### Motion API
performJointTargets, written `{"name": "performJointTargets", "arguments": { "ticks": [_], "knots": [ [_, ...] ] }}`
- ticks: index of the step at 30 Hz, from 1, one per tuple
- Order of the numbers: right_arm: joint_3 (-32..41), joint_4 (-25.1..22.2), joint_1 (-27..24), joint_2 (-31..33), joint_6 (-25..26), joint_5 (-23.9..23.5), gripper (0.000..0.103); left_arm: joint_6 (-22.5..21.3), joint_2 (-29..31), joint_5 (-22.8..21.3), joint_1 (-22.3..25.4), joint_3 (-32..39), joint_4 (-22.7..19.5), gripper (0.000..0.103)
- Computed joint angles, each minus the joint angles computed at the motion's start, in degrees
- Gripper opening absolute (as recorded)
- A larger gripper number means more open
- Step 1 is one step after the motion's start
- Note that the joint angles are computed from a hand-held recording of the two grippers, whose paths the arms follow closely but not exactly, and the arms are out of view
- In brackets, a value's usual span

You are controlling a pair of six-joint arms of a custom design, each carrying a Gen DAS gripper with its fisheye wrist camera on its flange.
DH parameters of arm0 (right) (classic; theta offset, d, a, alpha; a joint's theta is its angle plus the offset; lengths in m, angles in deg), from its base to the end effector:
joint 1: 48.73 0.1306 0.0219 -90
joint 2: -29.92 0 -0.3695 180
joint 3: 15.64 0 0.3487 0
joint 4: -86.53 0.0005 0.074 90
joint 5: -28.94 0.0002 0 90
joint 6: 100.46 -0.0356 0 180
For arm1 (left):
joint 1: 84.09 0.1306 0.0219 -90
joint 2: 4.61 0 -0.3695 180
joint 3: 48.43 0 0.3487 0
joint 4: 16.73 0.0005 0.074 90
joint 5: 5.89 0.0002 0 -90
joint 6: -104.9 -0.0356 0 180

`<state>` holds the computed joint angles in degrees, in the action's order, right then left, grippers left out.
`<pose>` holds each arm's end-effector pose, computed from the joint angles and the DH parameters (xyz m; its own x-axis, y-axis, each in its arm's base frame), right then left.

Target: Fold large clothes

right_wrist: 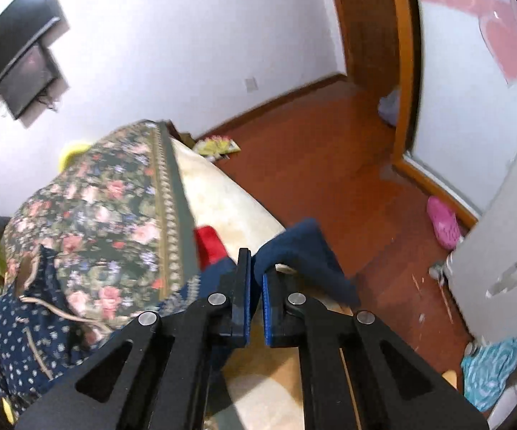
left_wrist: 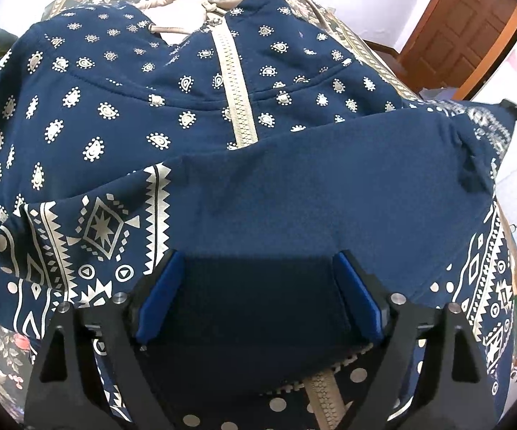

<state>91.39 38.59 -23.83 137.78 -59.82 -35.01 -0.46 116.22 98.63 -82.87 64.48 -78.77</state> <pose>0.5089 0.2184 0.3974 -0.5321 0.5046 -0.6799 0.4423 0.8504 0.2850 0.5937 0.0032 0.2979 -0.8884 0.2376 -0.3928 0.3117 0.9403 -0.1364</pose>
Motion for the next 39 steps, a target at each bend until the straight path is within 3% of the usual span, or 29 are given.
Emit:
{"name": "performJointTargets", "arguments": {
  "ticks": [7,13,18,29,39],
  "knots": [
    [8.3,2.3,6.5,1.4,12.3,2.8,0.005,0.9,-0.8,-0.2,0.6,0.5,-1.5,0.086],
    [15.3,4.0,10.9,5.4,17.6,-3.6,0.005,0.9,-3.5,0.9,2.2,0.3,-0.9,0.086],
    [20.9,2.2,13.5,10.8,17.9,-9.6,0.005,0.9,-5.9,1.9,3.9,-0.3,0.4,0.086],
    [31.0,-7.8,16.0,22.9,13.2,-22.5,0.006,-0.3,-8.9,3.4,5.5,-2.5,1.0,0.086],
    [36.2,-17.9,16.8,28.3,12.9,-26.6,0.01,-0.6,-8.9,3.2,5.9,-3.8,0.3,0.086]
  ]
}}
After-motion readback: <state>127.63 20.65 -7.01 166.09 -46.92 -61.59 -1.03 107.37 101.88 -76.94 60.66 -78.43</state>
